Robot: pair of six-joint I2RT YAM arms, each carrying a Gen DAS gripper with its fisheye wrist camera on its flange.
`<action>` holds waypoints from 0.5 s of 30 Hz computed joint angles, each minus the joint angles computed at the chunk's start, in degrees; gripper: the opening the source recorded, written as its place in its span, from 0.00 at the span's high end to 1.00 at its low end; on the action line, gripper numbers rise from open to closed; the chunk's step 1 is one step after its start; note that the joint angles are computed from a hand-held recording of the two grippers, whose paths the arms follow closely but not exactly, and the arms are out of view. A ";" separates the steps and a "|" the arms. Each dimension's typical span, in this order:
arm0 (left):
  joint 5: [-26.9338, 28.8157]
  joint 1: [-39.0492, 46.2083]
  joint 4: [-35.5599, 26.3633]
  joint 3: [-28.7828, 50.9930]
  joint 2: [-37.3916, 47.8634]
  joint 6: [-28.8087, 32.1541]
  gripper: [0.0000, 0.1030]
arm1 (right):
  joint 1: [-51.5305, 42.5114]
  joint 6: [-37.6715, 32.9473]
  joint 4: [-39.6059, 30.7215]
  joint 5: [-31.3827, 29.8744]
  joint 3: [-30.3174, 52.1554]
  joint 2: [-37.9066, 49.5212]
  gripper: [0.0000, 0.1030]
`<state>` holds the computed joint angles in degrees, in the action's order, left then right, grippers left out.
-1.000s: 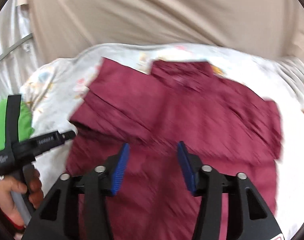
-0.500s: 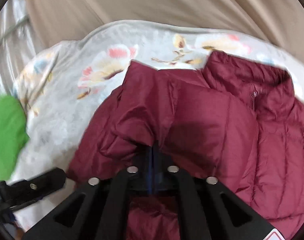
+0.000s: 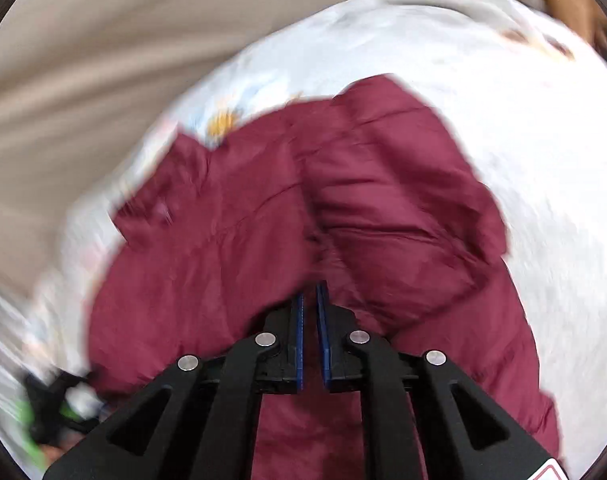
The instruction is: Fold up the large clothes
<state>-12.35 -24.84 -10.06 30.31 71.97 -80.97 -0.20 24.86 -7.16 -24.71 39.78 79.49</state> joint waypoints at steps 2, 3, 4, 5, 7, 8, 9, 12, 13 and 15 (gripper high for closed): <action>-3.21 -0.88 -1.39 0.24 0.25 -0.87 0.50 | -1.14 0.83 1.52 -1.07 -1.75 -2.65 0.52; -3.98 -0.90 -1.60 0.28 0.47 -1.06 0.50 | -1.41 1.29 2.33 -1.68 -1.87 -2.67 0.46; -4.23 -0.74 -1.62 0.28 0.68 -1.26 0.50 | -1.42 1.28 2.50 -2.38 -1.00 -1.44 0.46; -4.33 -0.54 -1.69 0.31 0.85 -1.46 0.50 | -1.41 0.83 2.08 -2.78 0.45 0.45 0.46; -4.96 -0.52 -3.06 0.85 0.91 -1.93 0.53 | -0.65 0.86 2.15 -2.66 3.37 3.95 0.46; -6.19 -1.01 -4.53 1.51 1.00 -1.99 0.57 | -1.14 0.30 2.15 -3.49 4.79 5.64 0.46; -6.85 -1.05 -5.21 2.28 1.70 -1.55 0.63 | -0.24 0.52 2.75 -3.10 4.28 6.17 0.46; -7.95 -0.72 -6.22 3.71 4.00 0.35 0.80 | 3.36 -2.42 -3.36 -2.35 11.49 14.34 0.95; -7.73 -0.44 -6.63 3.73 3.97 0.81 0.83 | 5.15 -3.79 -4.83 -1.72 12.85 14.36 0.96; -9.55 -1.09 -8.06 3.33 1.69 0.86 0.93 | 5.04 -4.28 0.28 -4.10 8.22 6.52 0.97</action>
